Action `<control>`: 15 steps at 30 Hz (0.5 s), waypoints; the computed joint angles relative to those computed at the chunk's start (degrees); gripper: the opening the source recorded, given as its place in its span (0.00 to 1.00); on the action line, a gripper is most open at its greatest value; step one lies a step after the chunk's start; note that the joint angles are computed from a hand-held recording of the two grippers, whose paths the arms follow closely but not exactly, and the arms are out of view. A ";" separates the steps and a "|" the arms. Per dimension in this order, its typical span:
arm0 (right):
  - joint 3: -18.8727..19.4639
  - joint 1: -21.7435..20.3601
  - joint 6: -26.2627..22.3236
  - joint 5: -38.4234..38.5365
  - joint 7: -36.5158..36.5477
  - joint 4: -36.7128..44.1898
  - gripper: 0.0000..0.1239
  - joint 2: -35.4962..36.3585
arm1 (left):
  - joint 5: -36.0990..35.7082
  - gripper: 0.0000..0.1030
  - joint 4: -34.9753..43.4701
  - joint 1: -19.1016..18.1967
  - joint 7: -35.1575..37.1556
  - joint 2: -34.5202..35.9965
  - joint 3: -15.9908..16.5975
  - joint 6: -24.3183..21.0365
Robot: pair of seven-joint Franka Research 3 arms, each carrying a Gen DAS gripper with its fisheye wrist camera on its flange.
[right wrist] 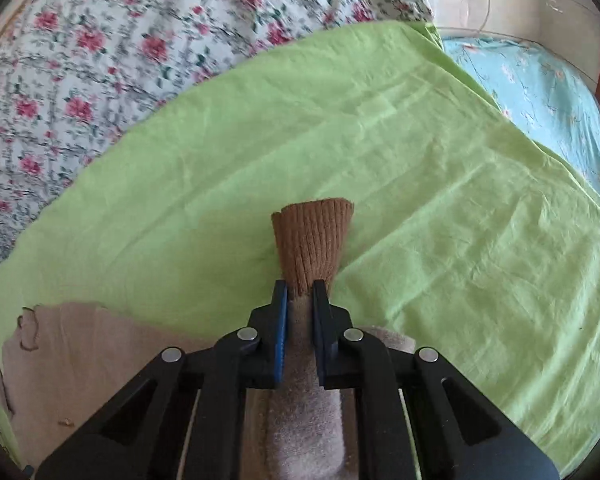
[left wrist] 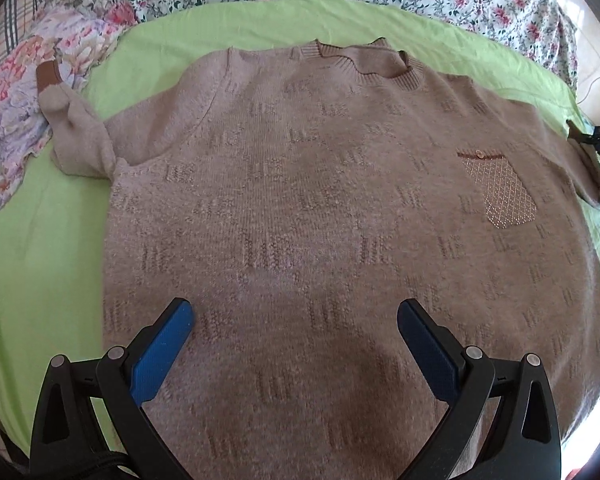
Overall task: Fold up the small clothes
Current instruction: 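Grasp the brown sleeve cuff with the right gripper and lift it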
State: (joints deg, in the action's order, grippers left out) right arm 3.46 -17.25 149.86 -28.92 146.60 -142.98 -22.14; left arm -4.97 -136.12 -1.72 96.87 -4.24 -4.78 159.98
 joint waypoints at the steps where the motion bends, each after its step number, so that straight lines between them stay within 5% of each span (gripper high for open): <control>1: 0.20 0.97 1.47 0.49 -0.30 -0.44 0.09 -0.76 | -0.57 0.99 0.24 -0.08 0.46 0.25 0.07 -0.02; 8: 2.66 10.74 11.84 10.02 -7.44 4.22 0.09 5.24 | -13.12 0.99 1.95 -0.84 8.89 0.74 0.80 -0.13; 15: 2.33 25.34 19.03 28.60 -24.03 20.21 0.09 24.76 | -30.62 0.99 2.95 -0.61 22.32 -0.60 2.98 -3.74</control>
State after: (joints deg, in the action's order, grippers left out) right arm 5.80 8.09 168.89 -0.32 122.57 -122.78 2.62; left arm -35.59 -133.17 -2.33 119.19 -4.84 -1.80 156.24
